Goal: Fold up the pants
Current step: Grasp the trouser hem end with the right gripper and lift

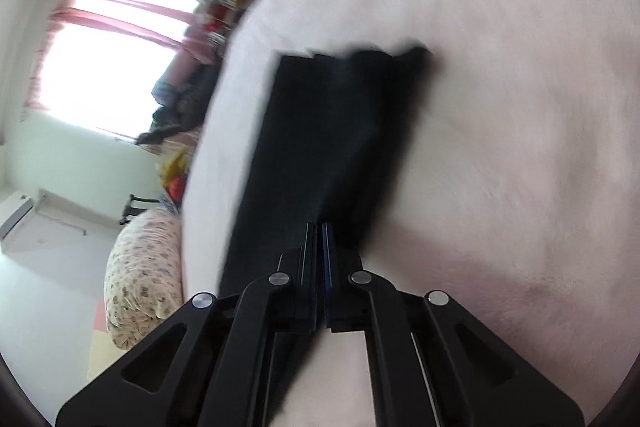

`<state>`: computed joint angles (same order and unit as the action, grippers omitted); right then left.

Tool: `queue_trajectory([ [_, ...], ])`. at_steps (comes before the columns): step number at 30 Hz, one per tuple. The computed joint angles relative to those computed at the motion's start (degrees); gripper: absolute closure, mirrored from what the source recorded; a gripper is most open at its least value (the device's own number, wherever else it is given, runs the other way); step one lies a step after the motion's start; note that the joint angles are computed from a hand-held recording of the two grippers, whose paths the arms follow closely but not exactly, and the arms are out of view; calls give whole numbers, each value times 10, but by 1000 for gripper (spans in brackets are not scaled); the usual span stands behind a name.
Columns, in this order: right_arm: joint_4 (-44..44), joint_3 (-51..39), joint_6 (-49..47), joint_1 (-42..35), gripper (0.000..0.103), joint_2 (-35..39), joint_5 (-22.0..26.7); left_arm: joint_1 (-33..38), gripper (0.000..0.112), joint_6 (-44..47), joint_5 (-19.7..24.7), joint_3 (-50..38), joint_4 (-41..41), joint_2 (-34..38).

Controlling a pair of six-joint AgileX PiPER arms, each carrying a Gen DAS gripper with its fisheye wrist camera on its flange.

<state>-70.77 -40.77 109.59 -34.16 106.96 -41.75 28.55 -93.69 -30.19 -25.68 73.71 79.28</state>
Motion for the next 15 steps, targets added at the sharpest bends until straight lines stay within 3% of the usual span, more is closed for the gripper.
queue_trajectory([
  [2, -18, 2, 22, -14, 94, 3, -18, -1, 11, 0, 0, 2, 2, -4],
  [4, -45, 9, 43, -33, 77, -14, -27, -2, 11, 2, 2, 4, 1, -7],
  [5, -30, 22, 28, -40, 56, -27, -24, 0, 11, 2, 1, 4, 1, -8],
  [6, -12, 36, 16, -44, 41, -47, -8, 1, 11, 2, 1, 4, 1, -7],
  [9, -2, 36, 5, -61, 41, -70, 12, 3, 11, -4, -2, 3, 4, -4],
  [15, -36, -12, 62, -83, 43, -28, 6, -12, 11, -4, 12, 2, 2, -3],
])
